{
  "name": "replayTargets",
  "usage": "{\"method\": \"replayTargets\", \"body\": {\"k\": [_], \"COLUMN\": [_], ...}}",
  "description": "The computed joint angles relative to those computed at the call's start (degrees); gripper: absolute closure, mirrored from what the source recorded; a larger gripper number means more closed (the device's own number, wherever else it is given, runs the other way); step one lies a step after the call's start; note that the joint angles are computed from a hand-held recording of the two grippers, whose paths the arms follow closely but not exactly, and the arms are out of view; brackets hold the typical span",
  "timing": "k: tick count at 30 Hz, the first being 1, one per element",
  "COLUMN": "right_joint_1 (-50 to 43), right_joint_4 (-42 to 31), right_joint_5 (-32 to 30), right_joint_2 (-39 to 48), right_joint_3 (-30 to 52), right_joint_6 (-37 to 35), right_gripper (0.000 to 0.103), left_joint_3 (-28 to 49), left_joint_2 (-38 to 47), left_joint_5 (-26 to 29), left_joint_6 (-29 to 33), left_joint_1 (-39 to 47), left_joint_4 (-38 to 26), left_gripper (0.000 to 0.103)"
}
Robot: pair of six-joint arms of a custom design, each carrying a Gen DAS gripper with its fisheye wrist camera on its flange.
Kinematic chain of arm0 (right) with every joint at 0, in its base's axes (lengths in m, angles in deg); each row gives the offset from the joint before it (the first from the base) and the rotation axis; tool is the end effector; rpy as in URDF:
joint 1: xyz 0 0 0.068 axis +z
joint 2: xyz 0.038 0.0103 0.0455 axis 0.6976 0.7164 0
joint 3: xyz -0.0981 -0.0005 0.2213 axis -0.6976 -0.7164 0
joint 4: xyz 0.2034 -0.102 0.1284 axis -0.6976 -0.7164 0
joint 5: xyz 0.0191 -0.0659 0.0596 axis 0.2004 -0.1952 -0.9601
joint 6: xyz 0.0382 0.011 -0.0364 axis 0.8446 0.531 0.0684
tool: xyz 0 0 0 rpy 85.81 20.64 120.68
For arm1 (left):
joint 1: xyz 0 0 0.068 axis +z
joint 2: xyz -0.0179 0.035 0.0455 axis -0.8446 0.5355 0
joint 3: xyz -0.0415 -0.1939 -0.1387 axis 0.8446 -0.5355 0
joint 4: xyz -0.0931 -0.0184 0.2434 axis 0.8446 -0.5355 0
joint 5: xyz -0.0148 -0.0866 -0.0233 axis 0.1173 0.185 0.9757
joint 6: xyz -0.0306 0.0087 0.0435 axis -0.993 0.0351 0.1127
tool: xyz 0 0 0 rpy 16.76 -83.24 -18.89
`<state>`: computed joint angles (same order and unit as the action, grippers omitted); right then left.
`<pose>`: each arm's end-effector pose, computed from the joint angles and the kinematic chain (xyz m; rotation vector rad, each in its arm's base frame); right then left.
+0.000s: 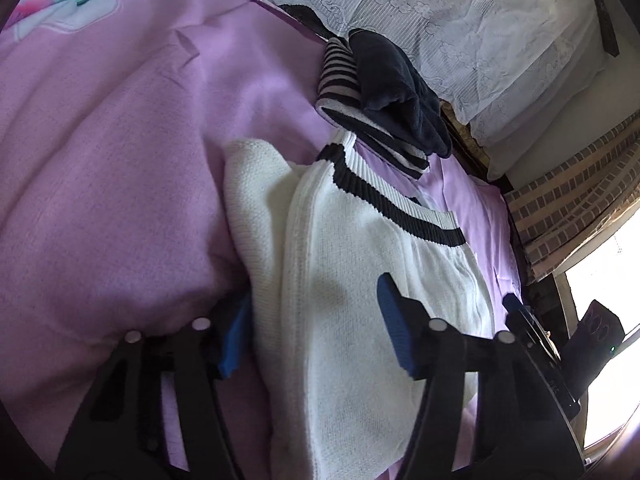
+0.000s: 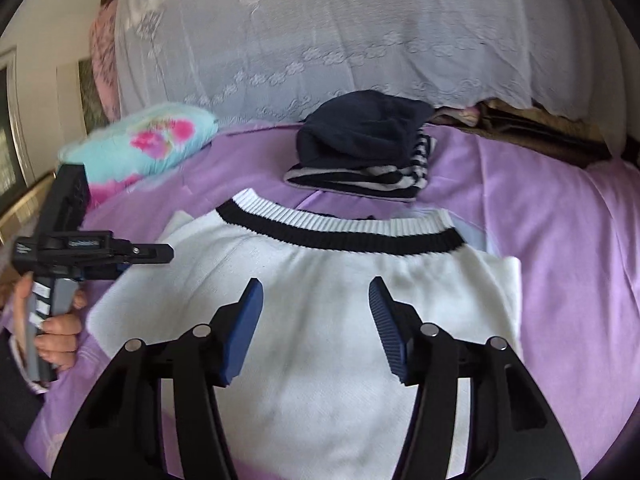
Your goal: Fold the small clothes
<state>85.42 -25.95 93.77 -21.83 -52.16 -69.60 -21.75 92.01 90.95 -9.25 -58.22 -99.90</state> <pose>0.1634 0.1284 0.2249 -0.3361 2.2103 0.1837 0.2088 -0.0210 0.1907 -0.1751 2.3773 -0.8510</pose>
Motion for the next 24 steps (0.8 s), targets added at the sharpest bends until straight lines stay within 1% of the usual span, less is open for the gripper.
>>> {"method": "replayTargets", "body": {"k": [1,2,3,4,5,7,8,9,11,12,13,14,16,17,18,19,20,22,24], "right_joint_1": [0.4,-0.5,-1.9,-3.6,-4.1,-2.5,-1.4,-0.8,-1.3,-2.0,-2.3,-2.3,-0.6,0.2,0.1,0.2,0.7,0.6,-1.3], "right_joint_4": [0.7,-0.3,-0.2,-0.3,-0.2,0.6,0.6,0.7,0.8,1.2,2.0,2.2,2.5,2.2,1.4,0.7,-0.2,0.0,0.6], "right_joint_5": [0.9,-0.4,-2.5,-4.6,-5.3,-2.9,-1.4,-0.6,-1.5,-2.5,-3.2,-3.1,0.0,0.6,-0.9,-1.7,-0.7,-0.9,-3.8], "right_joint_2": [3.6,7.6,8.6,7.9,7.9,8.3,8.9,9.3,9.0,8.3,6.4,3.7,-1.4,-0.3,3.6,8.1,9.7,9.1,7.1], "right_joint_3": [0.3,1.1,1.0,0.9,0.8,0.3,0.6,0.7,0.5,0.1,-1.1,-2.2,-4.1,-3.5,-1.6,0.2,1.5,1.2,0.0], "right_joint_6": [-0.4,-0.9,-1.1,-0.8,-1.0,-1.2,-1.0,-0.9,-0.8,-0.8,-0.6,-0.4,0.1,-0.1,-1.0,-1.8,-1.1,-1.1,-1.2], "right_gripper": [0.046,0.046,0.045,0.046,0.045,0.044,0.044,0.043,0.043,0.043,0.043,0.043,0.043,0.043,0.038,0.035,0.033,0.033,0.032], "left_joint_3": [-0.1,-0.1,0.0,0.0,0.1,0.5,0.7,0.9,0.8,0.4,0.0,-0.5,-1.6,-1.9,-2.0,-2.0,-1.8,-1.6,-1.8], "left_joint_2": [-0.3,-0.5,-0.6,-0.6,-0.4,-0.1,-0.2,-0.3,-0.7,-1.2,-1.7,-2.0,-2.2,-2.3,-2.8,-3.5,-4.5,-7.2,-10.1], "left_joint_5": [-0.1,-0.3,-0.8,-1.4,-1.8,-3.0,-4.2,-6.5,-8.4,-8.2,-7.3,-6.0,-0.7,0.1,1.0,0.2,-1.8,-6.0,-7.3], "left_joint_6": [0.1,0.4,0.4,0.3,0.2,0.6,0.9,1.0,1.3,1.1,1.0,0.6,-0.3,-0.6,-0.6,-0.6,-0.3,-0.3,-0.8], "left_joint_1": [-0.2,-0.4,-0.7,-1.0,-1.4,-2.9,-3.9,-5.5,-6.8,-6.5,-5.4,-3.8,0.6,1.2,1.7,1.0,-0.3,-3.3,-4.6], "left_joint_4": [-0.2,-0.5,-0.7,-0.7,-0.7,-0.9,-1.0,-1.3,-1.2,-1.0,-0.7,-0.5,0.4,0.9,1.0,0.8,0.2,-0.8,-1.6], "left_gripper": [0.045,0.045,0.044,0.042,0.040,0.032,0.032,0.031,0.033,0.038,0.056,0.065,0.077,0.080,0.083,0.083,0.084,0.084,0.085]}}
